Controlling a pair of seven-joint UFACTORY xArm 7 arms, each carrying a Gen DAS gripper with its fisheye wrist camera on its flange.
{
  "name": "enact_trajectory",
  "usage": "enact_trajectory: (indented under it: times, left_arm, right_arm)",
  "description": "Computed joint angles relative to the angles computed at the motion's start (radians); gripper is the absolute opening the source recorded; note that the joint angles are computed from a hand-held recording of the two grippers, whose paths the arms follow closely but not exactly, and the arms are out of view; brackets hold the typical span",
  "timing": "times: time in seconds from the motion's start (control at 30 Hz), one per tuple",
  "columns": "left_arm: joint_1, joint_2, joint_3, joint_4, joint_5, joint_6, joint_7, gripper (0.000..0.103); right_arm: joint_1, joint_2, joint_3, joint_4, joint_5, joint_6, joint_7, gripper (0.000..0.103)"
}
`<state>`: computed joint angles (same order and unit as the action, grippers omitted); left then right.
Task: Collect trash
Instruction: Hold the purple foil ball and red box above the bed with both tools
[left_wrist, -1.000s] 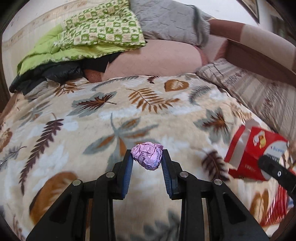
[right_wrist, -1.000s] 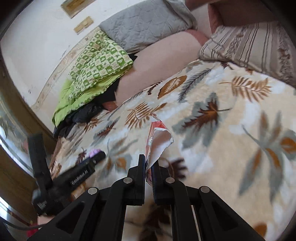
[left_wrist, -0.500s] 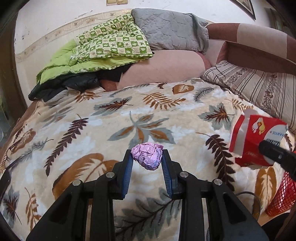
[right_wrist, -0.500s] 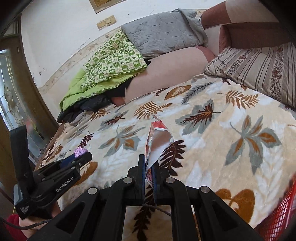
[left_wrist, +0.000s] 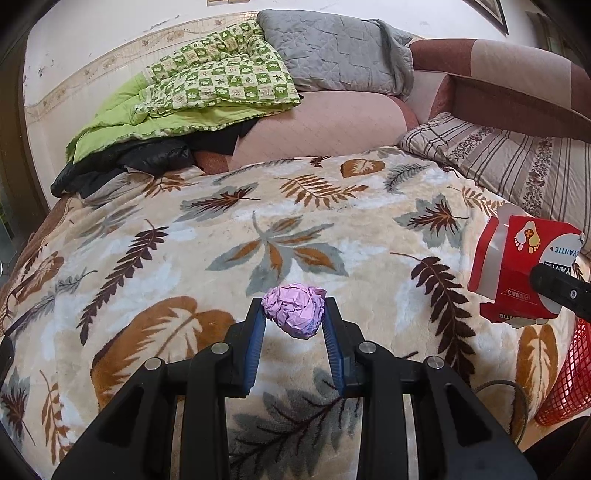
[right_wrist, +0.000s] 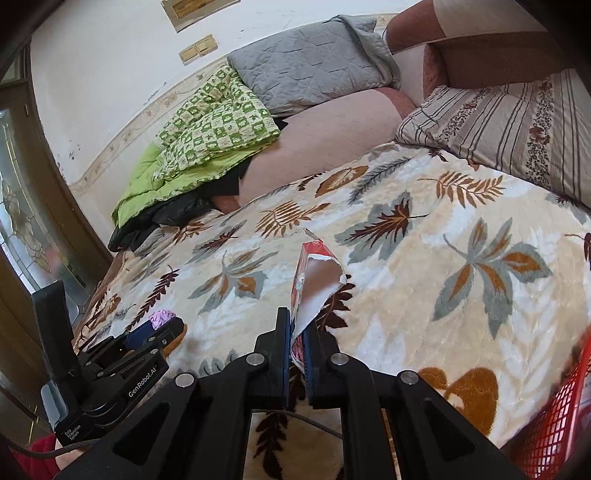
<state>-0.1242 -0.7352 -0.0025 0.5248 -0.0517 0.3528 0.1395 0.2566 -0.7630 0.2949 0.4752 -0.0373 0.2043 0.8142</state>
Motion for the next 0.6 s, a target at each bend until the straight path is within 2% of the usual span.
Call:
enact_trajectory:
  times: [0.6]
  left_arm:
    - [-0.005, 0.014, 0.004, 0.001, -0.003, -0.009, 0.007, 0.03]
  right_arm:
    - [0.008, 0.023, 0.001, 0.013, -0.003, -0.007, -0.006, 0.007]
